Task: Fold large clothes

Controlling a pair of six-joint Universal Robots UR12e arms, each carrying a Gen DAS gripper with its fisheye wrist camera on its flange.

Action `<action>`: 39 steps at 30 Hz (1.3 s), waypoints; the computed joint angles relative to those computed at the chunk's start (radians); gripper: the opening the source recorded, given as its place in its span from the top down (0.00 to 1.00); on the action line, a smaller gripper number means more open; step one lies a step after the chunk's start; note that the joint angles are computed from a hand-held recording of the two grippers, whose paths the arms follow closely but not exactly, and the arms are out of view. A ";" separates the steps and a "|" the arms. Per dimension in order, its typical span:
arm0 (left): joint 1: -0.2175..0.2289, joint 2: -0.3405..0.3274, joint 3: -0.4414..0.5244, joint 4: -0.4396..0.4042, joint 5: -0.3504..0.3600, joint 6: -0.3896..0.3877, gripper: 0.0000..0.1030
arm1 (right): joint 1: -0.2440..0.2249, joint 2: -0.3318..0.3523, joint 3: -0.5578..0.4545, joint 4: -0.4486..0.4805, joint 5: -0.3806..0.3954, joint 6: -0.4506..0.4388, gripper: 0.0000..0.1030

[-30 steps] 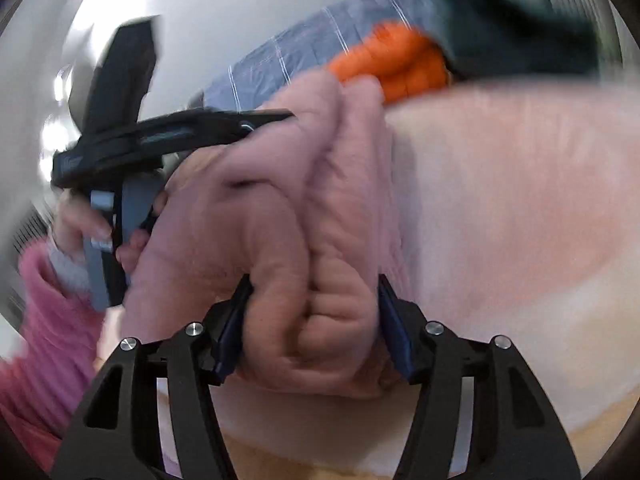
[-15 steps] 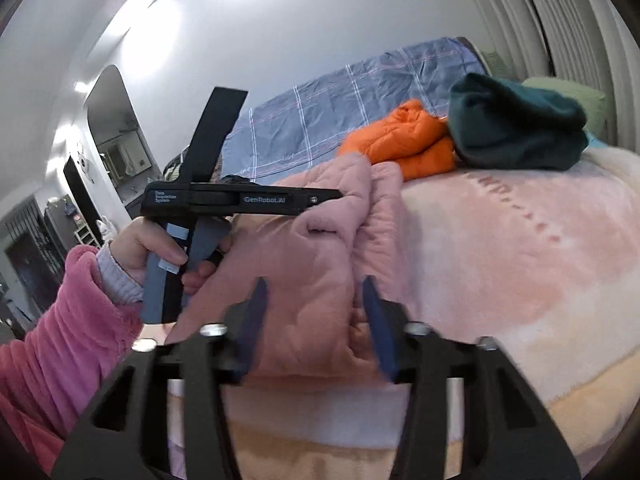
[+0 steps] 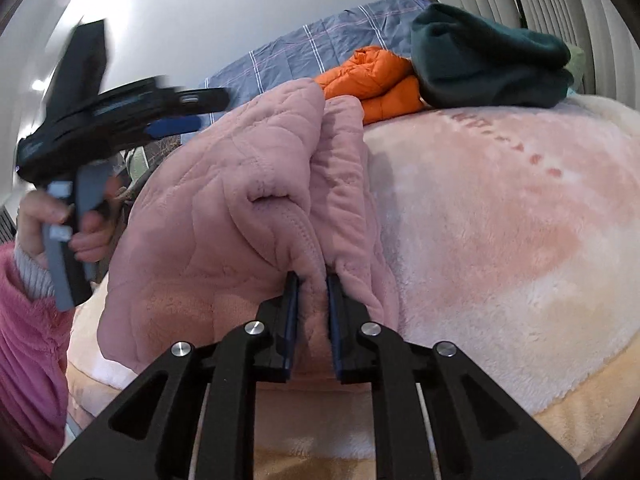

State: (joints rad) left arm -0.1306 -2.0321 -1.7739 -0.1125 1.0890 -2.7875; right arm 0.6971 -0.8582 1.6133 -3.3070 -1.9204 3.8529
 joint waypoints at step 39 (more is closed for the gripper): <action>-0.046 0.029 -0.372 0.529 0.483 -0.009 0.18 | 0.030 0.015 -0.030 0.028 -0.122 0.018 0.84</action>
